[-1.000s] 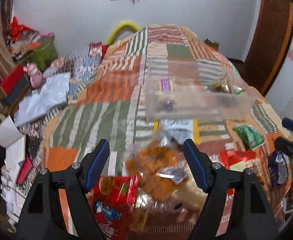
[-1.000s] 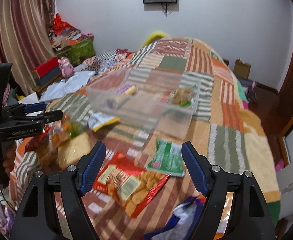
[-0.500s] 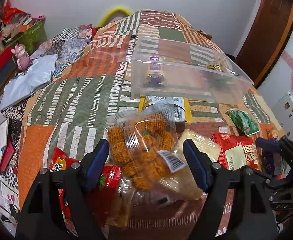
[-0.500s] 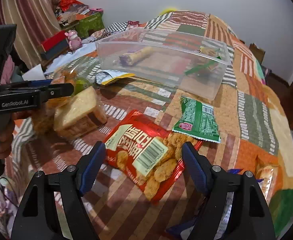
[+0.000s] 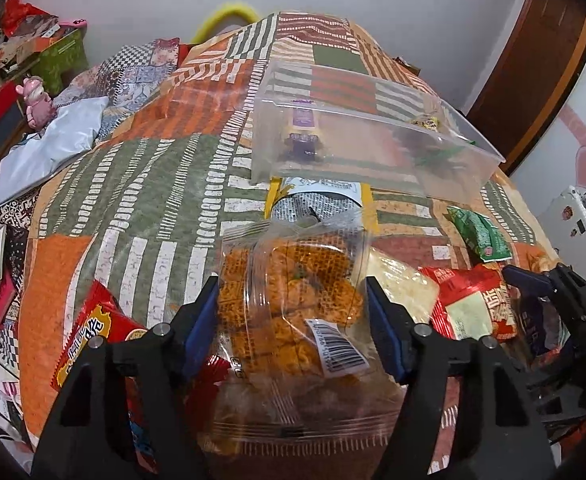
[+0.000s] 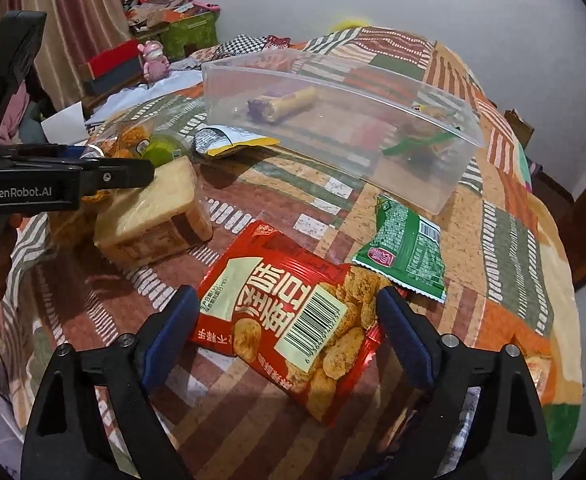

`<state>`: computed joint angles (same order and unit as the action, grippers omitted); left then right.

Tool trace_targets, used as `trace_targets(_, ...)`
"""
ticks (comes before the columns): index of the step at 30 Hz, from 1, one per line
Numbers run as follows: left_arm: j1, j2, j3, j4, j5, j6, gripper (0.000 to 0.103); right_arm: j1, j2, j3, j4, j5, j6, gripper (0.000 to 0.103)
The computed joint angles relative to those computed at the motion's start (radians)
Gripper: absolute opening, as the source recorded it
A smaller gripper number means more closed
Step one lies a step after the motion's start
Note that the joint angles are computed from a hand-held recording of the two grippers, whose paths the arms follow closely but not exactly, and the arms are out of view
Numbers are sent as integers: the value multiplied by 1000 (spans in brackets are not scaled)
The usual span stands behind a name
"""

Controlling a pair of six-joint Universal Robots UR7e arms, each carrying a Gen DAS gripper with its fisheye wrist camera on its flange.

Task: Organize snacks
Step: 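Lift puffed-snack bag with left tool while right tool grasps red chip bag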

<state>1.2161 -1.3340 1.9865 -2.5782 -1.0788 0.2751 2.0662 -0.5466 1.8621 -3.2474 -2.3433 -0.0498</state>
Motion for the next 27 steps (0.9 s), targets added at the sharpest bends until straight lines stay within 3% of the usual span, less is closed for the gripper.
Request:
trace_targets(8,-12,-41,29,2,-46,6,65,-2,-24,25,-9,25,38,70)
trace_targets(12,-24,-64,47,-3,-64,15,65,15,-35,30,24,22,60,56)
trace_targets(18,-44,-104,85,-14,-74,34,65,25,-63,52,65,26,98,54)
trace_targets(20,-50,-115,98,-19,-72,40,65,27,-66,56,65,18,105,54)
trace_targets(25,-54,-116,114,-30,-65,50,65,24,-61,61,40,20,131,83)
trace_targets(27,-52,-109,115,-29,-61,51,65,19,-53,50,50,12,141,84)
